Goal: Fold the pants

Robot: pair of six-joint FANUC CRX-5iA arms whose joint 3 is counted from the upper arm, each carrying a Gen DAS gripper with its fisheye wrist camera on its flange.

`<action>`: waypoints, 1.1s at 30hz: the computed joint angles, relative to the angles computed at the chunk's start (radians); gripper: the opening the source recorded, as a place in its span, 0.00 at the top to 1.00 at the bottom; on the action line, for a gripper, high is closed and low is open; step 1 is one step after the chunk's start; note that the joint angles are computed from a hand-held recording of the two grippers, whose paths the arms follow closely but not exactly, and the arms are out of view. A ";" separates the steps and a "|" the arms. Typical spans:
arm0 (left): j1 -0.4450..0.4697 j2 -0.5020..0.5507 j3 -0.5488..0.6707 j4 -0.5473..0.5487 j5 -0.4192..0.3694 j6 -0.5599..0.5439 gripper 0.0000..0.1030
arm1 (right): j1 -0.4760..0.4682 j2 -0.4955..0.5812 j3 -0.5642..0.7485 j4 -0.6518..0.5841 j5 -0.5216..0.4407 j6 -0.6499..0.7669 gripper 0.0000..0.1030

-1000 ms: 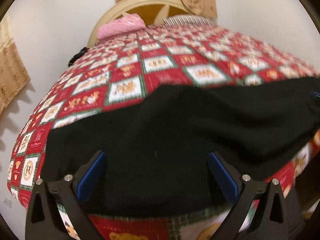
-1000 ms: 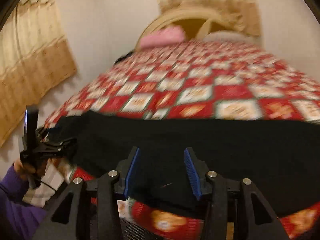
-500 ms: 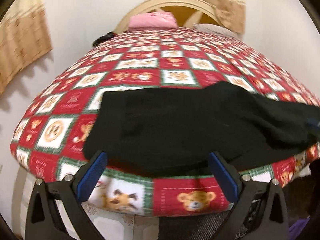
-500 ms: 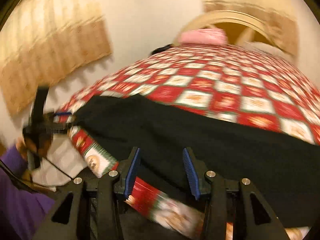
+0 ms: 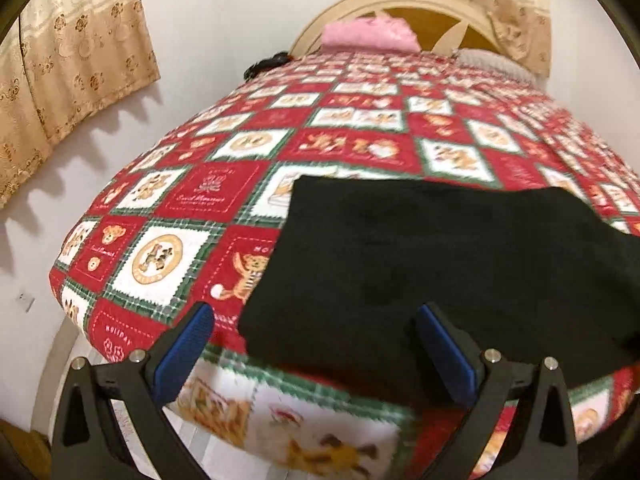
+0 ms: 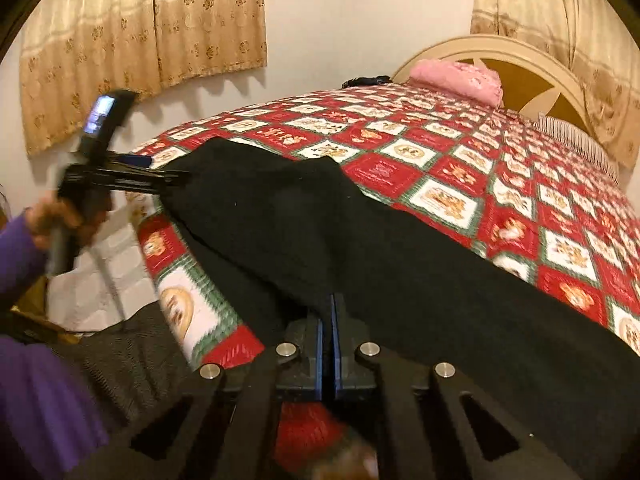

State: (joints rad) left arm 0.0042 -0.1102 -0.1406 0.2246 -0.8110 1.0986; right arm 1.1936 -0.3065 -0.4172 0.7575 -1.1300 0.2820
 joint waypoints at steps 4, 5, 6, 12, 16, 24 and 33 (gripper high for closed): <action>0.008 0.018 0.014 -0.009 -0.005 0.002 0.00 | 0.011 -0.037 -0.011 -0.123 -0.029 0.059 0.97; 0.012 0.022 0.017 -0.005 -0.008 0.003 0.00 | 0.011 -0.039 -0.020 -0.141 -0.014 0.058 0.96; 0.012 0.025 0.022 -0.010 -0.011 0.011 0.00 | 0.021 -0.037 -0.034 -0.110 -0.011 0.032 0.95; 0.007 0.025 0.060 -0.055 -0.040 0.069 0.00 | -0.034 -0.138 -0.061 -0.100 0.225 -0.040 0.74; -0.011 -0.014 0.031 0.002 -0.006 0.034 0.00 | -0.155 -0.199 -0.143 0.063 0.456 -0.203 0.30; -0.113 0.012 0.052 -0.114 -0.021 0.058 0.00 | -0.432 0.086 0.216 -0.609 0.453 0.473 0.30; -0.073 0.011 0.017 -0.017 -0.028 0.017 0.00 | -0.495 0.283 0.414 -0.819 0.287 0.746 0.30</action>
